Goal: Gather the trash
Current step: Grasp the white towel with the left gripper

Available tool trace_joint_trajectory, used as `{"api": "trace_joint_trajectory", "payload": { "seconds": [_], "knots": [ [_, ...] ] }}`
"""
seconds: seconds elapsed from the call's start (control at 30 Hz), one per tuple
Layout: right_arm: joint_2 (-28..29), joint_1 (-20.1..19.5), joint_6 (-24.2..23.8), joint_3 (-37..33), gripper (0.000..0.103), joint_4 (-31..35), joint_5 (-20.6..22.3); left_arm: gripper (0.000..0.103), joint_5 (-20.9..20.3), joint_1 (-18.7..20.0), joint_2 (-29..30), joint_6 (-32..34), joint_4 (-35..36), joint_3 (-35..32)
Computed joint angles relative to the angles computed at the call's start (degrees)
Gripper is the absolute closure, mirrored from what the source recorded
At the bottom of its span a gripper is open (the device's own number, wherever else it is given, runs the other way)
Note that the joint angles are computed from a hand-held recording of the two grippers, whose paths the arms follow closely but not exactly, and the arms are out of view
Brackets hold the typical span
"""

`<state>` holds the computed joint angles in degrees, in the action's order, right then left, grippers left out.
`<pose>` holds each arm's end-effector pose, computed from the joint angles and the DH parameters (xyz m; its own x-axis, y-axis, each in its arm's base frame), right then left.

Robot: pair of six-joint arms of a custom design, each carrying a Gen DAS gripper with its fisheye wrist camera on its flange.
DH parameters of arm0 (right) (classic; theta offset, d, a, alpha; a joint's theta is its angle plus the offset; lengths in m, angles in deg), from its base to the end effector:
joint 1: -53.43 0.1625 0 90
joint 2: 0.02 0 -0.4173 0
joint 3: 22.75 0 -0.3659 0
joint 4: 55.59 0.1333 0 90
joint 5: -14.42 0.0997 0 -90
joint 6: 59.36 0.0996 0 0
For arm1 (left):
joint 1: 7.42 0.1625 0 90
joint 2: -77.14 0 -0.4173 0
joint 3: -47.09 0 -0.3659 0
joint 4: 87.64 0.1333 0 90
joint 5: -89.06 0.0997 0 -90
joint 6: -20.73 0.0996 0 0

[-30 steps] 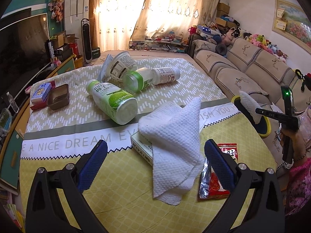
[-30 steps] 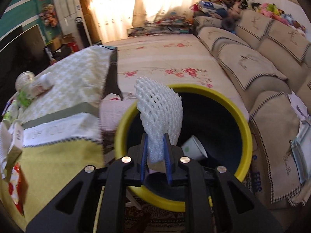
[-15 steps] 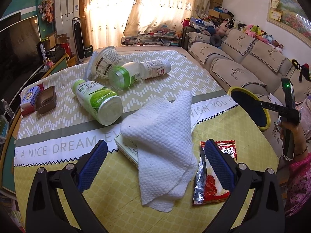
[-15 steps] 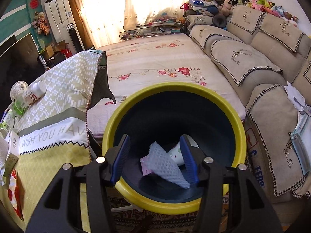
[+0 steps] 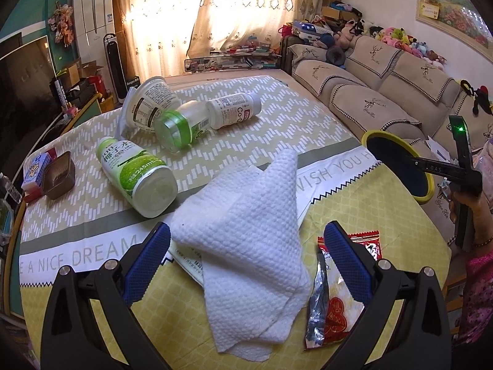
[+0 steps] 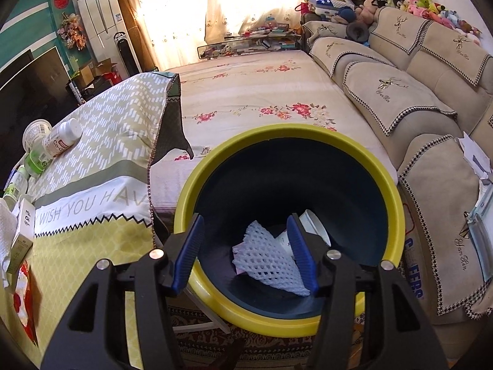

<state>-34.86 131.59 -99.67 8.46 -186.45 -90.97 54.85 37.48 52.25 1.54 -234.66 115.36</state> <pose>-0.0690 -0.8500 0.4254 -0.7852 -0.1620 0.5977 -0.4742 0.7781 -0.4119 -0.3823 -0.6854 0.0559 -0.7315 0.0206 -0.6815 0.4743 0.7335 -0.4869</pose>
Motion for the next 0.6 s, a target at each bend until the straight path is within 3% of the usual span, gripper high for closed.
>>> {"api": "trace_joint_trajectory", "payload": {
  "seconds": [0.07, 0.3, 0.53, 0.6],
  "knots": [
    [-0.02, -0.03, -0.02, 0.01, 0.049, 0.16, 0.07, 0.009, -0.47, 0.21, 0.30, 0.18, -0.19, -0.42],
    [-0.16, -0.04, -0.07, 0.27, 0.048, 0.33, 0.15, 0.039, -2.02, 0.95, 0.19, -1.85, 2.12, -1.13],
    [-0.27, 0.09, -0.21, 0.67, 0.048, 0.29, 0.62, 0.090, -5.14, 0.62, -1.50, -0.27, -2.41, 1.34],
    [-0.37, 0.11, -0.22, 0.81, 0.048, 0.22, 0.78, 0.091, -4.83, 0.16, -1.89, 0.43, -4.13, 1.93]
  ]
}}
